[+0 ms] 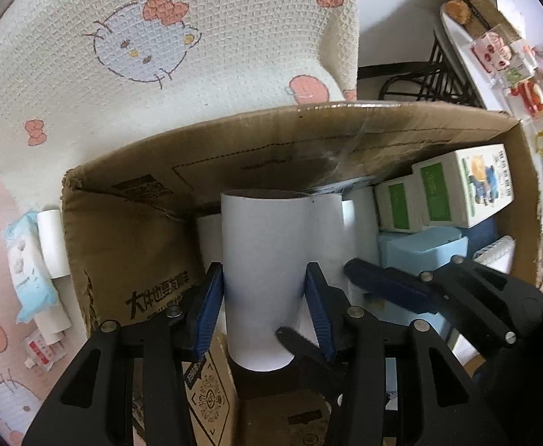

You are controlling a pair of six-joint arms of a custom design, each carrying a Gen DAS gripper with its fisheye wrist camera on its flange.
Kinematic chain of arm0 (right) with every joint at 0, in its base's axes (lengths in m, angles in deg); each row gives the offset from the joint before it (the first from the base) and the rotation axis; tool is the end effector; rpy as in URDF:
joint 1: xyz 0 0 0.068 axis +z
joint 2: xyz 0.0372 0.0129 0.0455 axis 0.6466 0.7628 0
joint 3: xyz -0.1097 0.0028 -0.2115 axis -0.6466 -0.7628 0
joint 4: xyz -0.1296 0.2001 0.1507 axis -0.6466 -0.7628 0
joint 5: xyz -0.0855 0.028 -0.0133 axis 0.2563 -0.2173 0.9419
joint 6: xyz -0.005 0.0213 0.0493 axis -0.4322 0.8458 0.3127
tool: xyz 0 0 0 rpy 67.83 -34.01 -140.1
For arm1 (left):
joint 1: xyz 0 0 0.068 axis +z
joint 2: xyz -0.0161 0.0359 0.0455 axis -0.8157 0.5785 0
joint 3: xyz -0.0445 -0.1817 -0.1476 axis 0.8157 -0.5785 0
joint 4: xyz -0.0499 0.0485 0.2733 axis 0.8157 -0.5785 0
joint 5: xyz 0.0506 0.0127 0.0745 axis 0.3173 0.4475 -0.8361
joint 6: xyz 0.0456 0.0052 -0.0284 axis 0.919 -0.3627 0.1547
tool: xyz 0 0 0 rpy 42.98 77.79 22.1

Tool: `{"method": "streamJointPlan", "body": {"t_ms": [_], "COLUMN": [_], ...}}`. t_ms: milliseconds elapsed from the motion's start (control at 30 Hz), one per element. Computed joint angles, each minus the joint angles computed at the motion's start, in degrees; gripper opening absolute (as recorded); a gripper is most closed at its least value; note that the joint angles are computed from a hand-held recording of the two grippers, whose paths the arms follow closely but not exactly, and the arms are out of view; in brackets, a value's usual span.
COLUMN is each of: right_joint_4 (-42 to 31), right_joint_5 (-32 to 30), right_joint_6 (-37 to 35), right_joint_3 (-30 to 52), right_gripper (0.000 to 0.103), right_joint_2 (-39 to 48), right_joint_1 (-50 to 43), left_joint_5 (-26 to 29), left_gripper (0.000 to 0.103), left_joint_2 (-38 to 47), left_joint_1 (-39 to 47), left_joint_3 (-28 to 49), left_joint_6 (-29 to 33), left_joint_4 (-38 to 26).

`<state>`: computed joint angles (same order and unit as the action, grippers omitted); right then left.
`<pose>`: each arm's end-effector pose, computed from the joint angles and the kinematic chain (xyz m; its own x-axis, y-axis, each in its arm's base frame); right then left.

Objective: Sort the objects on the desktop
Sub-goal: 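Lower the held tube into the box beside the other tubes, then open both grippers to release the tube in the box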

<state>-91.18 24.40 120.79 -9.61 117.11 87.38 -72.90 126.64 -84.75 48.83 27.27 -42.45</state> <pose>0.1285 0.1356 0.2864 -0.9058 0.2886 -0.3104 0.1321 0.8881 0.4403 0.2424 -0.1411 0.2789 -0.8320 0.5522 -0.0532 0.5534 0.8329 -0.0093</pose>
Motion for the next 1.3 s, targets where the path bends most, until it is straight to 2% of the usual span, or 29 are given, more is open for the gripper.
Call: {"method": "streamJointPlan", "body": {"t_ms": [200,333,567,667,733,800,900,1133,1300], "right_joint_4": [-0.80,-2.72,-7.58,-7.62,-8.15,-11.24,-11.90,-6.41,-6.11], "right_joint_5": [-0.94,-0.52,2.35,2.04,2.42,3.77,4.47,-0.09,-1.99], "right_joint_6": [-1.23,-1.26,-2.22,-2.16,-1.40,2.13,1.99,-0.27,-1.98], "right_joint_3": [-0.06,2.08,7.73,7.89,8.17,8.38,8.65,5.90,5.72], "right_gripper": [0.047,0.047,0.047,0.047,0.047,0.047,0.047,0.047,0.047], "right_joint_2": [0.63,2.35,7.12,7.39,7.93,7.45,8.91,7.51,10.51], "right_joint_1": [-1.46,-2.03,-0.49,-0.50,0.31,4.52,5.27,2.90,0.00], "left_joint_5": [-0.55,-6.41,-3.54,-1.52,0.13,1.77,2.26,3.72,4.42], "left_gripper": [0.049,0.049,0.048,0.038,0.019,0.013,0.012,0.012,0.012], "left_joint_2": [1.40,-1.70,-4.01,-5.83,-7.01,-7.95,-8.37,-10.72,-14.49], "left_joint_1": [0.54,-1.95,0.05,1.42,2.03,2.39,3.04,5.34,7.65], "left_joint_3": [1.74,-0.65,-1.75,-3.19,-4.25,-5.28,-6.81,-8.44,-9.13], "left_joint_6": [-0.34,-0.29,2.92,4.79,6.61,9.06,10.31,12.54,14.90], "left_joint_4": [-1.62,2.17,3.47,4.22,4.49,4.30,4.87,6.25,8.15]}}
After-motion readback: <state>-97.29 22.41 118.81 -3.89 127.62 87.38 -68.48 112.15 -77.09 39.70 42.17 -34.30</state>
